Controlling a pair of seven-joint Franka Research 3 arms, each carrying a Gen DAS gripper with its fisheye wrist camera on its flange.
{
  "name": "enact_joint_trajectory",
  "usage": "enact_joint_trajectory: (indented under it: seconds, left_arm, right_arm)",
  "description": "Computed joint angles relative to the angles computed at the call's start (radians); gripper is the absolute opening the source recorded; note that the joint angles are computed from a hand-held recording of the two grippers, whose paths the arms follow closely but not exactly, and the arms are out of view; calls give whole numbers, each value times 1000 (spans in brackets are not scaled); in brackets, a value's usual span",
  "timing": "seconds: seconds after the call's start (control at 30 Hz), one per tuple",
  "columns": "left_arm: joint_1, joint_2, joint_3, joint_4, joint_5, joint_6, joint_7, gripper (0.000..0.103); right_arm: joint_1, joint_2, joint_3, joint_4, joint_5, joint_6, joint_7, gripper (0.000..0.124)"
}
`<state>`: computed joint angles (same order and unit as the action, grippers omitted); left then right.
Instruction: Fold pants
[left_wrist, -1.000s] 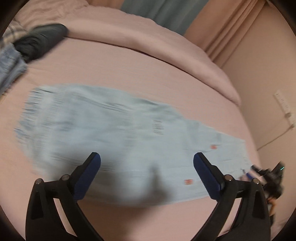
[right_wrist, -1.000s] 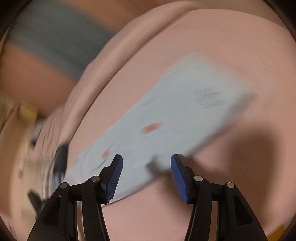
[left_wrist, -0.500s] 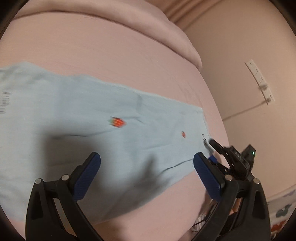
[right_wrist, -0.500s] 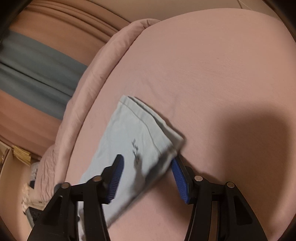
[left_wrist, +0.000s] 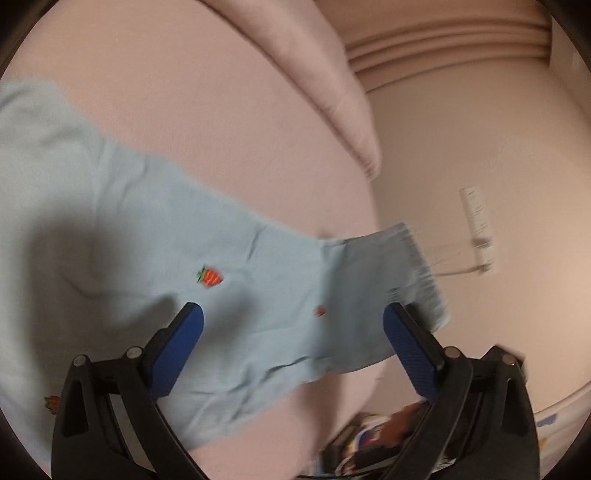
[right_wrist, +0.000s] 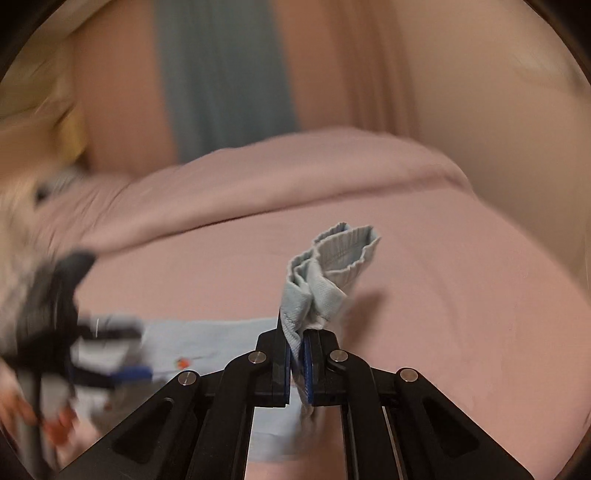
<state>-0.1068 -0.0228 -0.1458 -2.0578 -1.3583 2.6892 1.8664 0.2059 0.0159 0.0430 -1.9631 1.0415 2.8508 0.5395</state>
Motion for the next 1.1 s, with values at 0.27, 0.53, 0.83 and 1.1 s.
enact_joint_trajectory:
  seconds: [0.27,0.53,0.83,1.1]
  left_arm:
    - [17,53,5,29,-57,-90,37,101]
    - [34,82,-26,45,66,-71,29,11]
    - [17,-6,-1,-107,307,34,-98,21]
    - [-15,-108,52,-209,389,145,-110,35]
  right_arm:
    - [108,-13,65,-109,-48,75,-198,7]
    - [150,-40,69,-174,-104,147,-267,7]
    - [183,-85,53,-221,-129,12,-255,13]
    - [140,-163,-23,-180,-101,-293,-231,29]
